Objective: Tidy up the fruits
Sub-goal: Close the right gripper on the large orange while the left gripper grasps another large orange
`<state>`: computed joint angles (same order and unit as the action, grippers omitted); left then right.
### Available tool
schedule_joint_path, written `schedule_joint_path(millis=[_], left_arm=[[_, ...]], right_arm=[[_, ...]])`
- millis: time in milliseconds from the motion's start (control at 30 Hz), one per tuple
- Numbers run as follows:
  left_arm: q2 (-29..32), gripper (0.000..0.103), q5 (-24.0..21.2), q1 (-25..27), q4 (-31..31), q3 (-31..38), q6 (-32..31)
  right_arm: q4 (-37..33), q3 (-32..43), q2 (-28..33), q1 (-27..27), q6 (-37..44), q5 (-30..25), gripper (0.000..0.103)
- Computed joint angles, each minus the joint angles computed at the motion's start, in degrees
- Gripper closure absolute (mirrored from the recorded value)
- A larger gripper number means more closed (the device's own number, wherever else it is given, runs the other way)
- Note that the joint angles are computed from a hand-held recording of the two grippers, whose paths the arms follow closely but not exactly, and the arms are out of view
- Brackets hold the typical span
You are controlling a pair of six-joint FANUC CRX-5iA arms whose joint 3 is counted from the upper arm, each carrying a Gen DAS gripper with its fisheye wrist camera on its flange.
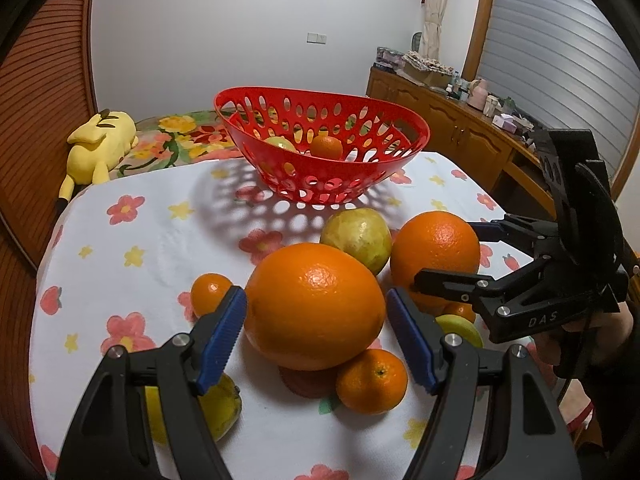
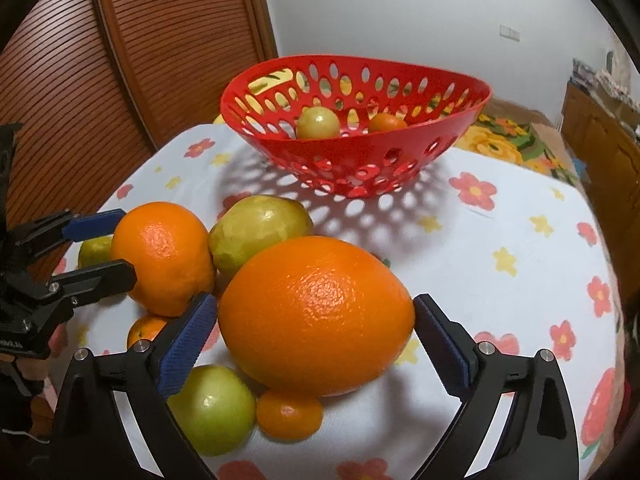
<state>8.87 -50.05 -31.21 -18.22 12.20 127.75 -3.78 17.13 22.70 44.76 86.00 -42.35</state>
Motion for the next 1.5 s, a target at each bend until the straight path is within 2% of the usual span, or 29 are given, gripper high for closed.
schedule_joint_path(millis=[200,367,533,800,1167,1500], left_arm=[[0.7,0.030,-0.7,-0.1,-0.4,0.7,0.2],[1.2,0.027,-0.4,0.4,0.4,0.8,-0.1],[1.7,0.025,-0.8,0.6,1.1,1.3,-1.0],[4.2,0.018,-4.0,-0.3,-1.0,4.6,-1.3],[6.3,0.014,-6.7,-0.3,-2.1,7.1,-2.6],[6.6,0.013,-5.6,0.5,-1.2,6.4,-2.7]], right_arm=[[-2.5,0.8,0.1,-0.8,1.5,-0.8,0.003],[-4.0,-0.4,-0.8,-1.3,0.7,0.6,0.005],[0.1,-3.6,-2.3,-0.6,-2.6,3.0,0.005],[0.9,-5.5,-3.3,-1.0,-3.6,4.7,0.005],[0.9,-5.8,-3.3,-0.9,-3.1,5.6,0.004],[1.4,-5.9,-3.2,-0.7,-3.1,5.9,0.003]])
